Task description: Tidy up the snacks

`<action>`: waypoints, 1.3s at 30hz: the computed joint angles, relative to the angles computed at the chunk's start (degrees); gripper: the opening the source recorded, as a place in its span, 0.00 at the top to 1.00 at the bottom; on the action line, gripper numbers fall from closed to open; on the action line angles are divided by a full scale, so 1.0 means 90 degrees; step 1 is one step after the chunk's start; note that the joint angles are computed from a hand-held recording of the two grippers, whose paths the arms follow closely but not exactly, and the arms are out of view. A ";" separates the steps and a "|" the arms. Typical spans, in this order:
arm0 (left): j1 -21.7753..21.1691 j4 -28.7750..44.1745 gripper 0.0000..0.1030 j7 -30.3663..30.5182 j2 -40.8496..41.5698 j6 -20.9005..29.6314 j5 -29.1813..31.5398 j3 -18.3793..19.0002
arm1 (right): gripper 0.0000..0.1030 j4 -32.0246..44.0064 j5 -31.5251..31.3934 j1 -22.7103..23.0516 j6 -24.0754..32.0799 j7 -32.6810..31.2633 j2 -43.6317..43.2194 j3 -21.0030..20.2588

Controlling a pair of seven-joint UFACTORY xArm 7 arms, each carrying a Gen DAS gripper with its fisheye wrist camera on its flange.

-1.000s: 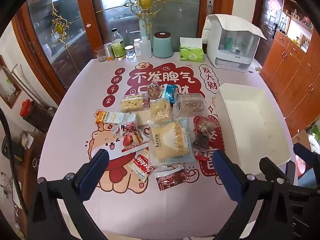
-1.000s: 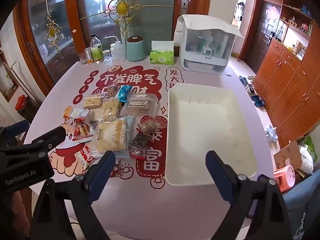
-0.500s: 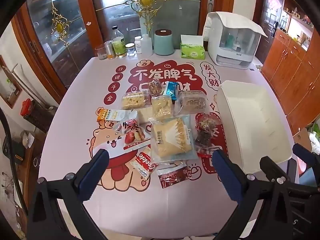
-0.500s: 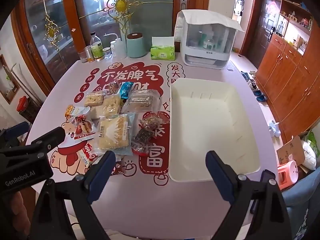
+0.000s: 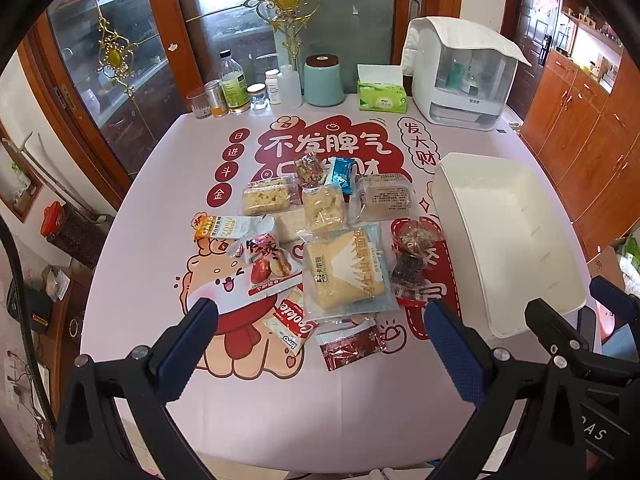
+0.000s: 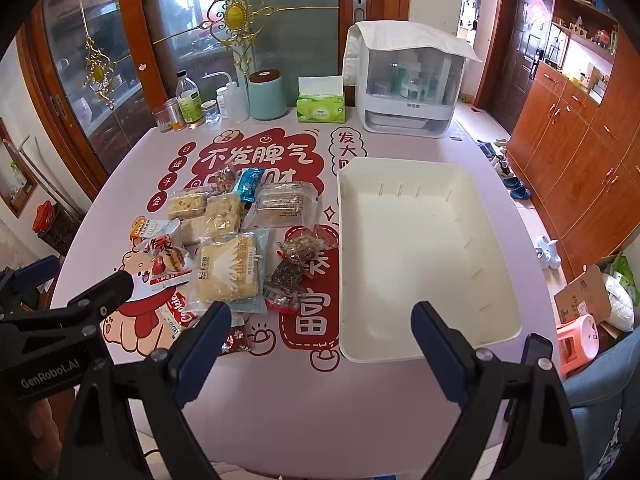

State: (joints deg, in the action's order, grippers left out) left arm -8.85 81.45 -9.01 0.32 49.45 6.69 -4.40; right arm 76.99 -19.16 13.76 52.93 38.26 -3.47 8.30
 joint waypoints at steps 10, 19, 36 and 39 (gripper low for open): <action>0.0015 -0.0138 0.01 0.0079 -0.0094 0.0001 -0.0029 0.0001 | 0.10 -0.0003 -0.0031 0.0021 -0.0035 0.0096 -0.0016 0.0018; 0.0052 -0.0282 0.01 0.0139 -0.0208 -0.0021 -0.0095 0.0017 | 0.10 -0.0085 -0.0003 0.0014 -0.0098 0.0092 -0.0080 0.0027; 0.0091 -0.0581 0.01 -0.0224 -0.0533 -0.0040 0.0124 -0.0057 | 0.10 -0.0296 0.0006 -0.0016 -0.0340 -0.0104 -0.0275 0.0067; 0.0082 -0.0609 0.01 -0.0351 -0.0556 -0.0059 0.0183 -0.0072 | 0.11 -0.0374 0.0036 -0.0038 -0.0443 -0.0212 -0.0322 0.0061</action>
State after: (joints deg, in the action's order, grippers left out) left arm -8.12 75.98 -12.17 -4.68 48.91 8.34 -5.04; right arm 73.63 -18.83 13.42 48.94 36.36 -6.37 8.85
